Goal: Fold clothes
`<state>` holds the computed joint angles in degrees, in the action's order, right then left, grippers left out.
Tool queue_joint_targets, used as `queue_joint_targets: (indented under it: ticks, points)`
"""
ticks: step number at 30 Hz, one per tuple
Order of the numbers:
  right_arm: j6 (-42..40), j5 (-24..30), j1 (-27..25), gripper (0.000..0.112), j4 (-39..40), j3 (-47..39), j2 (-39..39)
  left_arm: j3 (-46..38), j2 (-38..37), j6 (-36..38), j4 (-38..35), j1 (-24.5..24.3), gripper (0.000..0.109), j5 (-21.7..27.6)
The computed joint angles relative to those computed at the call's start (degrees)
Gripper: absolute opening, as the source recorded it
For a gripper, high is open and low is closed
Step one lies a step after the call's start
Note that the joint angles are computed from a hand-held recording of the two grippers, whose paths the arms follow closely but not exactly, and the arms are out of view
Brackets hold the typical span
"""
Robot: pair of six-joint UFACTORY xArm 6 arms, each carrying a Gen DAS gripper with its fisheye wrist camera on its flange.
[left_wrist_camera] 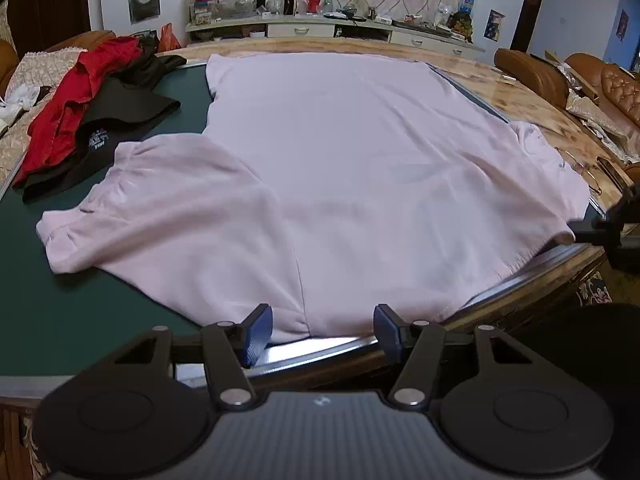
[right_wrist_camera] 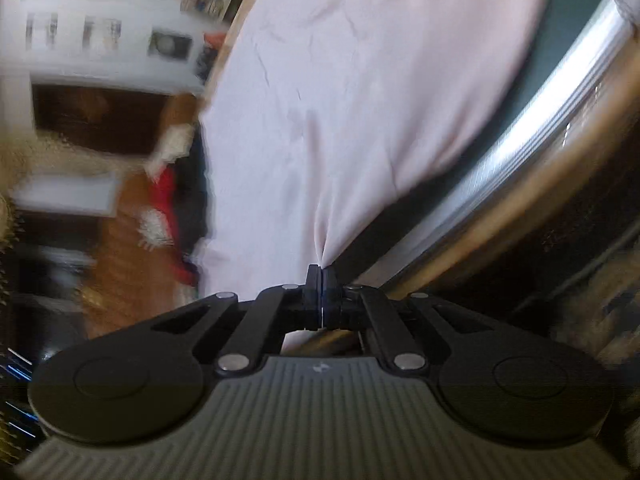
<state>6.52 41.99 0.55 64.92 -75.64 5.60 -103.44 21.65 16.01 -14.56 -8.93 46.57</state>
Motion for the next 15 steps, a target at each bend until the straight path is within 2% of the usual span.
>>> queue_joint_targets:
  ticks: [3,5,8,11,15]
  points:
    - [7.45,2.92,-1.32,0.006,-5.38,-0.33,0.17,-0.74,0.58,-1.28,1.53,-0.16,0.062,0.14]
    - [10.74,5.35,-1.98,0.009,-12.65,-1.47,0.33,-1.21,0.98,-2.22,2.66,-0.26,0.062,0.35]
    - [9.43,6.94,-2.44,0.012,-17.5,-2.43,-0.77,-1.4,1.27,-3.32,3.85,-0.18,0.063,0.5]
    - [8.61,4.81,-1.24,0.015,-25.62,-5.81,-0.33,-1.64,1.56,-4.98,4.95,0.09,0.063,0.41]
    - [8.18,2.7,-0.92,0.032,-36.33,-10.95,1.06,-2.76,2.25,-10.28,8.96,0.67,0.069,0.06]
